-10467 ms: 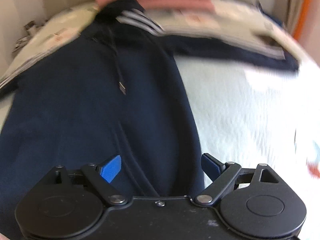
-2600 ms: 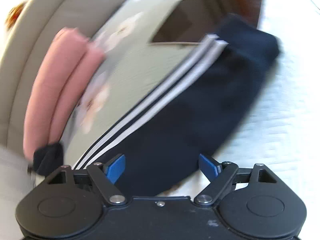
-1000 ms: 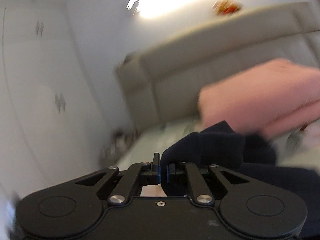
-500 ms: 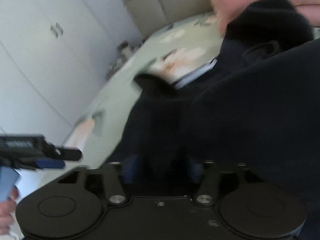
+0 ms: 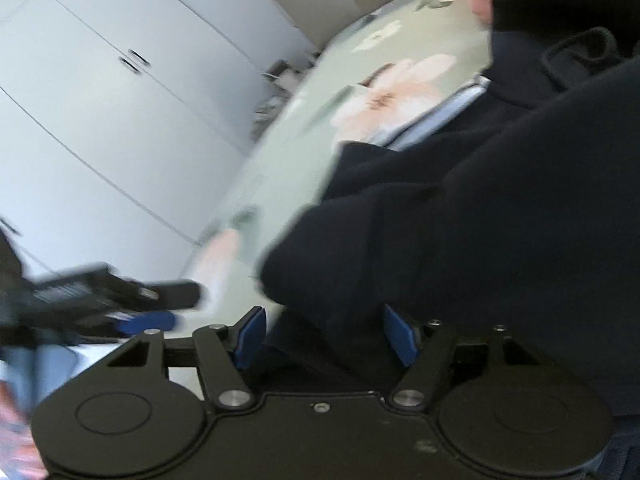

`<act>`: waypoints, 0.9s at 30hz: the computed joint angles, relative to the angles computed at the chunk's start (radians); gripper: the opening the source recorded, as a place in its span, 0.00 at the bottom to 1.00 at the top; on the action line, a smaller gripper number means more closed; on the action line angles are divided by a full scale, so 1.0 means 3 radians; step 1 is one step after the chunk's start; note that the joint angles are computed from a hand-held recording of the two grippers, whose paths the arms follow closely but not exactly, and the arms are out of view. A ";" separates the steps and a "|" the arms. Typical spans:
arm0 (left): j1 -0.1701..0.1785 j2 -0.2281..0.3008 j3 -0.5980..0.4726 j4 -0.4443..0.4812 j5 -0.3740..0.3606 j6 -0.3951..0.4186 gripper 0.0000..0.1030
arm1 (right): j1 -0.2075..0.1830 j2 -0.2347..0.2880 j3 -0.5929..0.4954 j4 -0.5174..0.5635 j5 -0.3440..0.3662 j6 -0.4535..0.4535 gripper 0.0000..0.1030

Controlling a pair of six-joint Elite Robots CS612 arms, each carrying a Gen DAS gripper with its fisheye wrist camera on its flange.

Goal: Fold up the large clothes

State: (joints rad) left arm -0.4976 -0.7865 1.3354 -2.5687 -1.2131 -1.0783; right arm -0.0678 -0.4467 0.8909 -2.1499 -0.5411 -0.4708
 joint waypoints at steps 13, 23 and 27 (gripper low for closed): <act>-0.0041 0.0209 -0.0312 -0.0024 -0.0155 0.0440 0.88 | -0.0050 0.0062 -0.0458 -0.1221 -0.2772 0.0149 0.81; -0.0019 0.0306 -0.0436 0.0043 -0.0419 0.0303 0.88 | -0.0167 0.0063 -0.0526 -0.1330 -0.2181 -0.0159 0.82; -0.0029 0.0280 -0.0411 0.0095 -0.0364 0.0311 0.88 | -0.0077 0.0402 -0.1208 -0.1299 -0.1914 -0.0267 0.84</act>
